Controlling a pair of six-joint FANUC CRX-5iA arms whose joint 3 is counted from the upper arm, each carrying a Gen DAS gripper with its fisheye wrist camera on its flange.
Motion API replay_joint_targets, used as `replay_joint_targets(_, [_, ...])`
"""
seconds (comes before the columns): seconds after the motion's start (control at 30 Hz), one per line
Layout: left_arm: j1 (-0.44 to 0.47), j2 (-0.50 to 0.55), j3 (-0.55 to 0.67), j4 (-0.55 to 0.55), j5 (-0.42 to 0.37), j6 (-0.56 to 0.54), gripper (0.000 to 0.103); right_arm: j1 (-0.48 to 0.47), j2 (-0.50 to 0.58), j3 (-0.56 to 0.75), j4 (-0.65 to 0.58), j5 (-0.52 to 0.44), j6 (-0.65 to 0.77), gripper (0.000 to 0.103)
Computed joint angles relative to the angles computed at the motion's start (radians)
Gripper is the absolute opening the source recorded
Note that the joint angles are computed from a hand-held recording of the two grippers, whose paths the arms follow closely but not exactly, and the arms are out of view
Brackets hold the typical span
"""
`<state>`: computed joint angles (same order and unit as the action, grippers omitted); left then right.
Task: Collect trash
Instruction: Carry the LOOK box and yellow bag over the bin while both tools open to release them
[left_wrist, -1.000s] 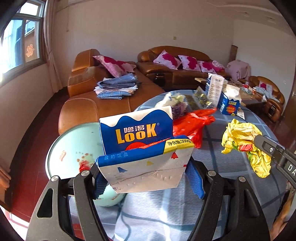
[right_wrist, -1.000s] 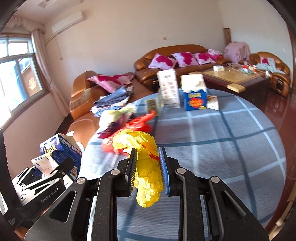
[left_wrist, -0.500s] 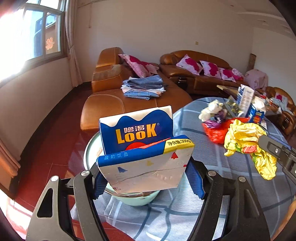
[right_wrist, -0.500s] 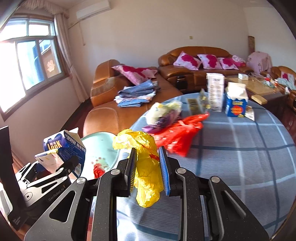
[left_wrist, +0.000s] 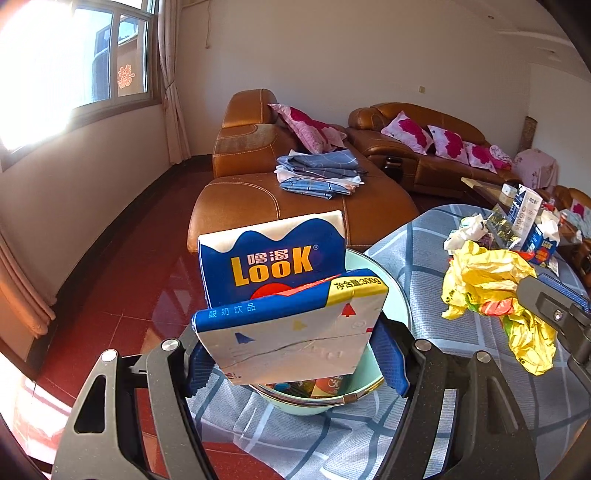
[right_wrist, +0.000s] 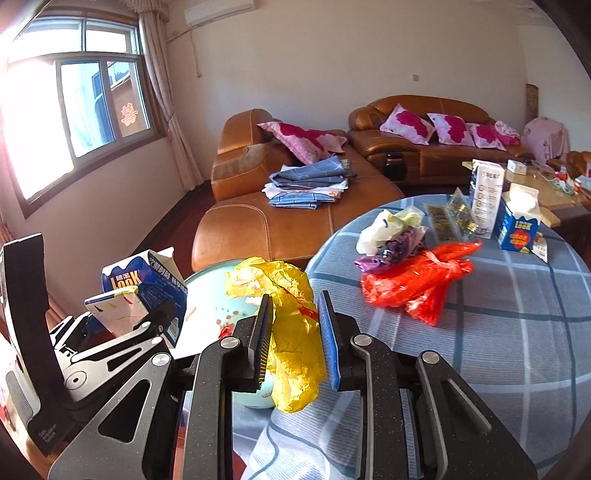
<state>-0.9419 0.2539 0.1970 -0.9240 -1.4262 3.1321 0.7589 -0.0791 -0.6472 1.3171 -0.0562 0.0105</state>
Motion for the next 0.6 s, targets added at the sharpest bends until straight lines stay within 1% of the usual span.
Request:
replay_joint_targets(0.2, [0.026,-0.003,-0.014,0.031,0.003,-0.008,0.071,0.037,0.04,0.044,-0.098,-0.017,0.077,0.026])
replay_joint_targets(0.33, [0.053,-0.011,-0.035,0.064,0.02,-0.001,0.071,0.094,0.071,0.091,-0.309,-0.065,0.245,0.026])
replay_joint_targets(0.4, [0.058,-0.013,-0.042,0.067,0.023,0.002,0.071,0.111,0.081,0.109,-0.375,-0.079,0.302,0.026])
replay_joint_targets(0.6, [0.074,-0.018,-0.06,0.083,0.039,0.009,0.071,0.129,0.109,0.141,-0.455,-0.09,0.374,0.026])
